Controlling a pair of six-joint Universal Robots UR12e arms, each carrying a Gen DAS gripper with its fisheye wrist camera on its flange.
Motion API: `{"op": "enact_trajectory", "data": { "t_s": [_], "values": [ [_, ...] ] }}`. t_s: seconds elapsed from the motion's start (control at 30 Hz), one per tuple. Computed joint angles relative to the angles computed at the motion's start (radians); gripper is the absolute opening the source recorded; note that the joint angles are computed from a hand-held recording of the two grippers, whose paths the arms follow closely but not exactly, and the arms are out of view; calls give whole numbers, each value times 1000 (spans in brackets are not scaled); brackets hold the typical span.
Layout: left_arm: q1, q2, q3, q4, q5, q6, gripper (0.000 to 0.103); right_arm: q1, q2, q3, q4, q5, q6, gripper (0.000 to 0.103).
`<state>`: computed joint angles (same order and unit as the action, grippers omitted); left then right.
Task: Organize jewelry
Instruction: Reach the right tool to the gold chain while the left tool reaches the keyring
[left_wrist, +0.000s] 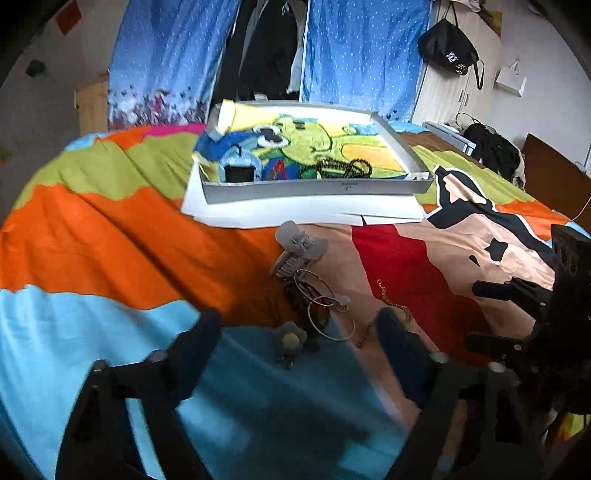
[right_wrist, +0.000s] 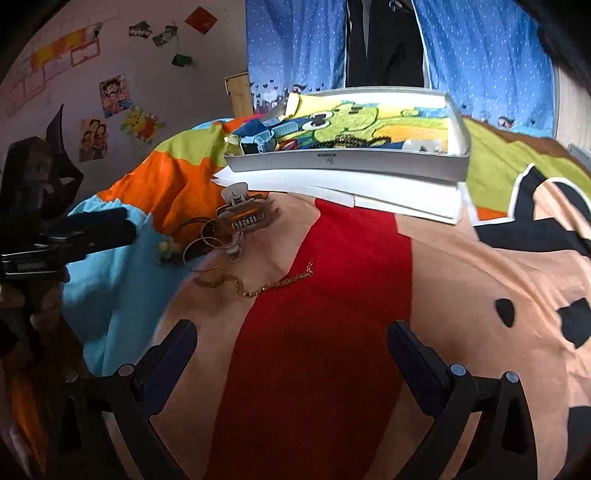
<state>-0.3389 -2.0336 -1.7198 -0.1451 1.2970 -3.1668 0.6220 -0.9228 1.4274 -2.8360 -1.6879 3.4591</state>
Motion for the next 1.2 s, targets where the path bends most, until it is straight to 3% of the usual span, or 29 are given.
{"op": "enact_trajectory", "data": {
  "t_s": [0.17,0.37,0.53,0.73,0.83,0.9,1.0,1.2],
  "values": [
    [8,-26,39,-76,-45,36,45,-9,27,-39,23,45,-33,97],
    [17,-33,47,-161,-47,5,33,-23,58,-81,53,121,-70,93],
    [11,-36,60,-212,-30,17,21,-26,83,-119,105,139,-90,86],
    [5,-30,53,-196,-4,-24,21,-22,106,-162,145,134,-147,69],
    [-1,-17,40,-195,31,-44,21,-21,113,-175,150,145,-167,53],
    [-4,-6,28,-197,47,-53,21,-17,114,-178,143,140,-181,35],
    [-8,15,3,-194,59,-80,20,-5,107,-164,111,104,-197,23],
    [-16,61,-48,-180,69,-103,20,3,66,-102,55,89,-158,18]
  ]
}}
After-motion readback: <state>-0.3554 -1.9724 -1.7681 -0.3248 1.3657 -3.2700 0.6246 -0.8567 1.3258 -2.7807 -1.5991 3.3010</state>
